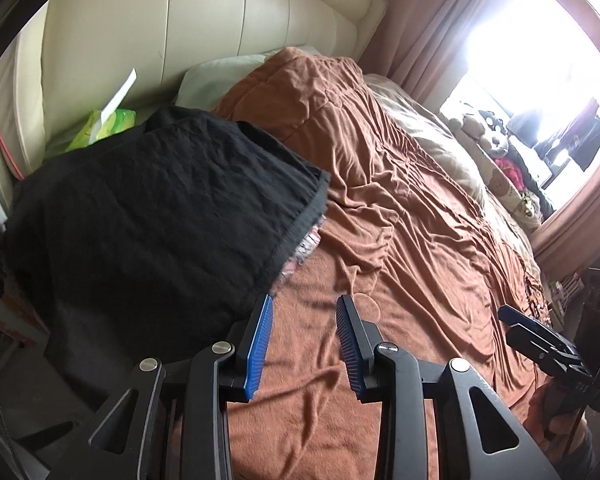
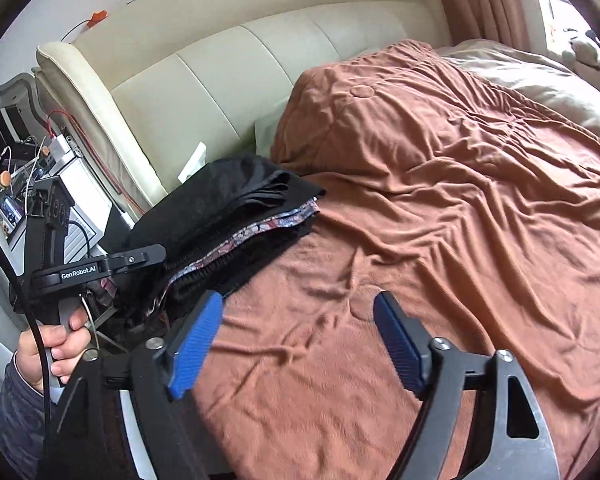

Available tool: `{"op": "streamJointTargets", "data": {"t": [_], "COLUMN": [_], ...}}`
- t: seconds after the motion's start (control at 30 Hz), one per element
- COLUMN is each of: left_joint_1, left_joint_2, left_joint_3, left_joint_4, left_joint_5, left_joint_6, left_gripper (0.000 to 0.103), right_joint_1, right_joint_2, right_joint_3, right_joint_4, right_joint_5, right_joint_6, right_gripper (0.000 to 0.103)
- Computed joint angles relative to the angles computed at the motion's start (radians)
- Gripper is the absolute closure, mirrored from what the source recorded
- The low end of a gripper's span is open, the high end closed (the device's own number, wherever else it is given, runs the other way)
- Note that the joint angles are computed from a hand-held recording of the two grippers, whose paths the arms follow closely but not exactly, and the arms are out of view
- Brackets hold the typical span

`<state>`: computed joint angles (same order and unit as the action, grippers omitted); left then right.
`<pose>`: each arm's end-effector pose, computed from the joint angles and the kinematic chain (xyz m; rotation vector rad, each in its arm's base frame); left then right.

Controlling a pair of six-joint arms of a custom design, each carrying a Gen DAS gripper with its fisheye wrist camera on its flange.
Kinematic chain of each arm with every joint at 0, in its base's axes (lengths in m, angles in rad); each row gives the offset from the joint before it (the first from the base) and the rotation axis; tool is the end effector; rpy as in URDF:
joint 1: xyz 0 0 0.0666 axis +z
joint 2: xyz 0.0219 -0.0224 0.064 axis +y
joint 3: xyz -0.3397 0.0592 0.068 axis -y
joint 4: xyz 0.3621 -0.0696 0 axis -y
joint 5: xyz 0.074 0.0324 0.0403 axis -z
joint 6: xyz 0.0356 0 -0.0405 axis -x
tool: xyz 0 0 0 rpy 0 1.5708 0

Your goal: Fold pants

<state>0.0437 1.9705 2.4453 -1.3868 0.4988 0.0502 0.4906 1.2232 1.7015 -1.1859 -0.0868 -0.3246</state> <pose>0.6032 0.0089 0.4992 0.0969 2.4260 -0.6187 0.3292 0.1789 0.5685 -0.2396 2.3184 0.5184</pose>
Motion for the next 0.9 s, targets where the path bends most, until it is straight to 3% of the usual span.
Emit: {"op": "streamJointTargets", "data": {"t": [0.07, 0.17, 0.23, 0.33, 0.67, 0.9], "left_joint_1": [-0.004, -0.019, -0.028, -0.037, -0.084, -0.116], "left_joint_2": [-0.032, -0.1, -0.155, -0.255, -0.428, -0.551], "left_joint_3": [-0.028, -0.088, -0.143, -0.245, -0.382, -0.494], "left_joint_4": [0.002, 0.021, 0.052, 0.132, 0.13, 0.151], "left_joint_5": [-0.004, -0.039, -0.056, -0.083, -0.127, -0.115], "left_joint_6": [0.001, 0.001, -0.005, 0.003, -0.037, -0.038], "left_gripper": [0.066, 0.051, 0.024, 0.0, 0.0, 0.0], "right_joint_1": [0.004, 0.019, 0.039, 0.073, 0.2, 0.301], "right_joint_2": [-0.016, -0.057, -0.087, -0.135, -0.243, -0.321], "right_joint_3": [0.012, 0.015, 0.013, 0.012, 0.045, 0.077], "right_joint_4": [-0.028, -0.052, -0.067, -0.098, -0.22, -0.32], "right_joint_5": [0.017, 0.037, 0.07, 0.126, 0.264, 0.376], "right_joint_6": [0.002, 0.011, 0.01, -0.006, -0.072, -0.157], "right_gripper": [0.02, 0.016, 0.007, 0.0, 0.0, 0.0]}}
